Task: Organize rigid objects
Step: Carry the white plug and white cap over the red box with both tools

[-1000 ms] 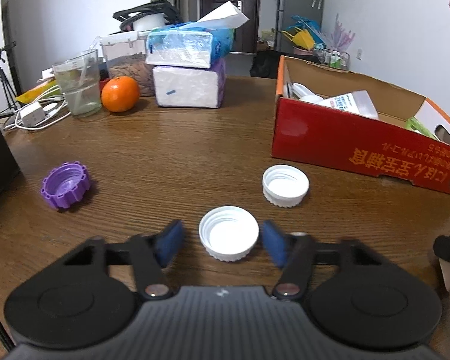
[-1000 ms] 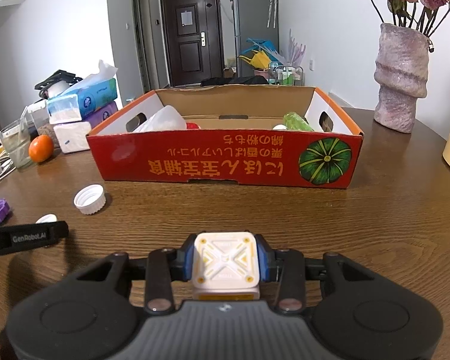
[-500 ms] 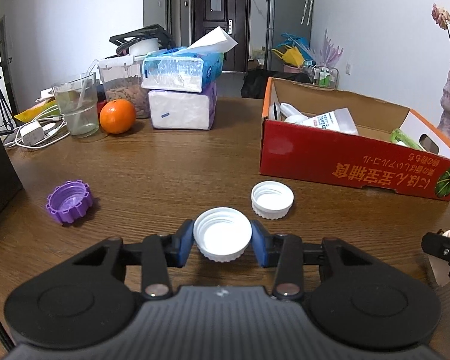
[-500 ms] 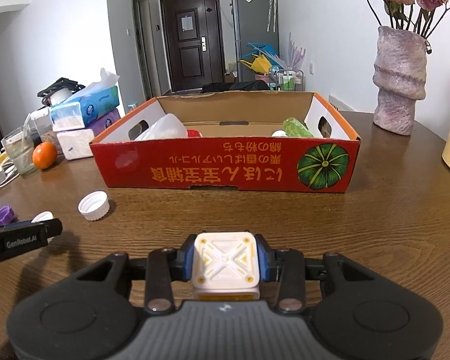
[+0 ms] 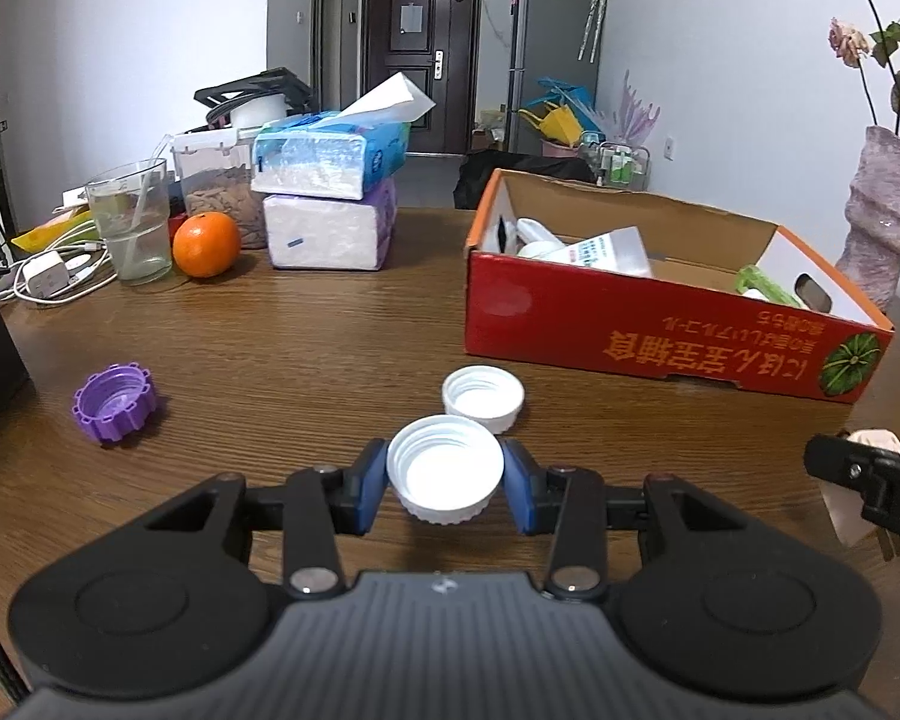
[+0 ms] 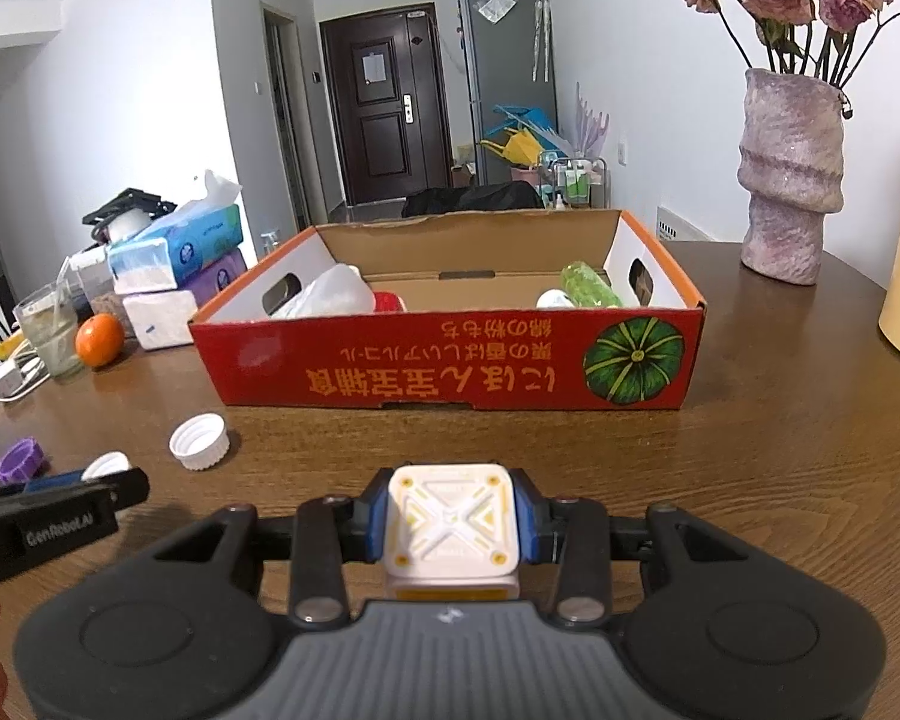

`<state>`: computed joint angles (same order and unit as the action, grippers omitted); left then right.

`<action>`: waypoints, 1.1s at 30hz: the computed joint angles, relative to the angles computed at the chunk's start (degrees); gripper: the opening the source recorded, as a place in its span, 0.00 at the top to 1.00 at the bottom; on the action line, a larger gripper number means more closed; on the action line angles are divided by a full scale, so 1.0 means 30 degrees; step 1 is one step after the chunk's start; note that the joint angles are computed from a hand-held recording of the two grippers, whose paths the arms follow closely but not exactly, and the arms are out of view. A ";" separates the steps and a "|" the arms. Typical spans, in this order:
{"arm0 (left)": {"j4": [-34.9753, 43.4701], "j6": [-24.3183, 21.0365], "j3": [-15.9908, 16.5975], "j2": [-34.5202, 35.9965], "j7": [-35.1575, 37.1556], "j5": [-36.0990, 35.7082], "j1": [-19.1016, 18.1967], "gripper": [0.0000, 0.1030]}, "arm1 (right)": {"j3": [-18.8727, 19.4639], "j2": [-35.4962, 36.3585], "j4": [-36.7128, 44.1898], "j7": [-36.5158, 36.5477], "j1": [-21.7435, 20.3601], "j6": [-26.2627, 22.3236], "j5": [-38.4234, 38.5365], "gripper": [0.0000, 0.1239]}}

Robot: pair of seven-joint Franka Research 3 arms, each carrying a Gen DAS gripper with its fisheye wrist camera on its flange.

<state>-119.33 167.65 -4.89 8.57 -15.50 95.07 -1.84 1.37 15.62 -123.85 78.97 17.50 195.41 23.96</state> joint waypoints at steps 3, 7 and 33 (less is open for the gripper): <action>0.0061 -0.0016 -0.0106 -0.0042 -0.0318 0.0269 -0.0125 0.59 | 0.0603 -0.0105 -0.0111 0.0366 -0.0704 0.0213 -0.0464 0.69; 0.0161 -0.0008 -0.0265 -0.0060 -0.0524 0.0290 -0.0298 0.59 | 0.1159 -0.0195 -0.0233 0.0920 -0.1469 0.0406 -0.1199 0.69; 0.1452 -0.1235 -0.0668 -0.0211 -0.1112 -0.0316 -0.1595 0.59 | 0.5073 -0.1380 -0.1081 0.9626 -0.8311 0.1202 -1.2500 0.69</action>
<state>-114.98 163.94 -6.89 7.94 -18.84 94.12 -6.63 16.59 11.48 -127.09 107.85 -7.43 199.01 -13.54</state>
